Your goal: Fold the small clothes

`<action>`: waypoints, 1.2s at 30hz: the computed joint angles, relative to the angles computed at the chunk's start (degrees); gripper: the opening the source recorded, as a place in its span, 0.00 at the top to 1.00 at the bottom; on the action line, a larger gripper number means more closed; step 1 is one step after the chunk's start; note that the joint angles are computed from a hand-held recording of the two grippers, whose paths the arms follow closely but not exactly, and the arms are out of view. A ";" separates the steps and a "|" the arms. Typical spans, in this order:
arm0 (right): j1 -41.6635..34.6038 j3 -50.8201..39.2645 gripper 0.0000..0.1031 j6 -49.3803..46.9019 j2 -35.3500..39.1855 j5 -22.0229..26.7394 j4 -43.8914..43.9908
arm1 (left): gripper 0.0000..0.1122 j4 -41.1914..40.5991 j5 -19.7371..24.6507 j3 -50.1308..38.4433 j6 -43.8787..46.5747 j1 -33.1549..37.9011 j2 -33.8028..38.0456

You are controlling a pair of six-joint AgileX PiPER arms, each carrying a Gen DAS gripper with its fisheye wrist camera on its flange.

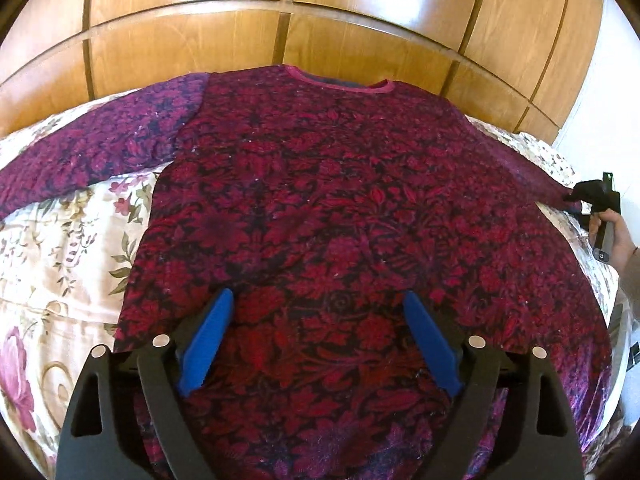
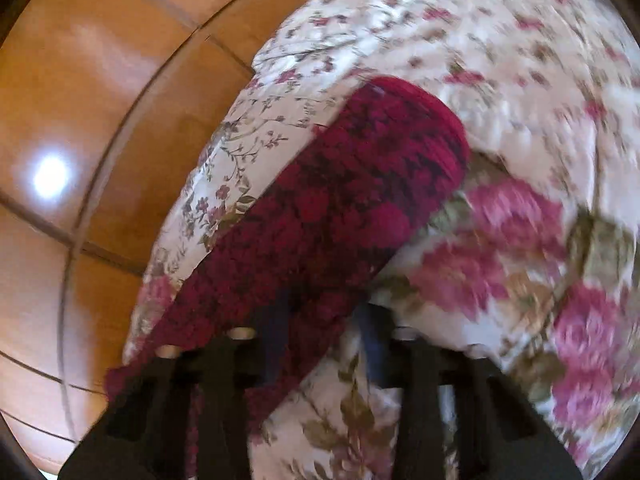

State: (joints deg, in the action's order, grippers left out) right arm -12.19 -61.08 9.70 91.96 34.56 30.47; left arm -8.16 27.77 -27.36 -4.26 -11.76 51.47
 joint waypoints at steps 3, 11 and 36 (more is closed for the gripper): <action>2.38 -1.88 0.88 1.68 -3.30 0.23 -4.14 | 0.20 -1.07 -0.28 0.08 1.49 0.23 0.23; 19.12 -12.98 0.91 6.58 -5.86 2.17 -11.23 | 0.19 -4.33 -0.37 0.34 4.31 0.90 -0.17; 60.32 -44.77 0.46 11.21 19.25 6.72 -19.95 | 0.34 -46.41 27.56 -13.59 41.97 38.19 9.09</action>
State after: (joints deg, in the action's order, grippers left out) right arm 48.13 -105.86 20.91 111.21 41.28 10.52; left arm -54.56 55.33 -40.94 37.71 26.44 60.56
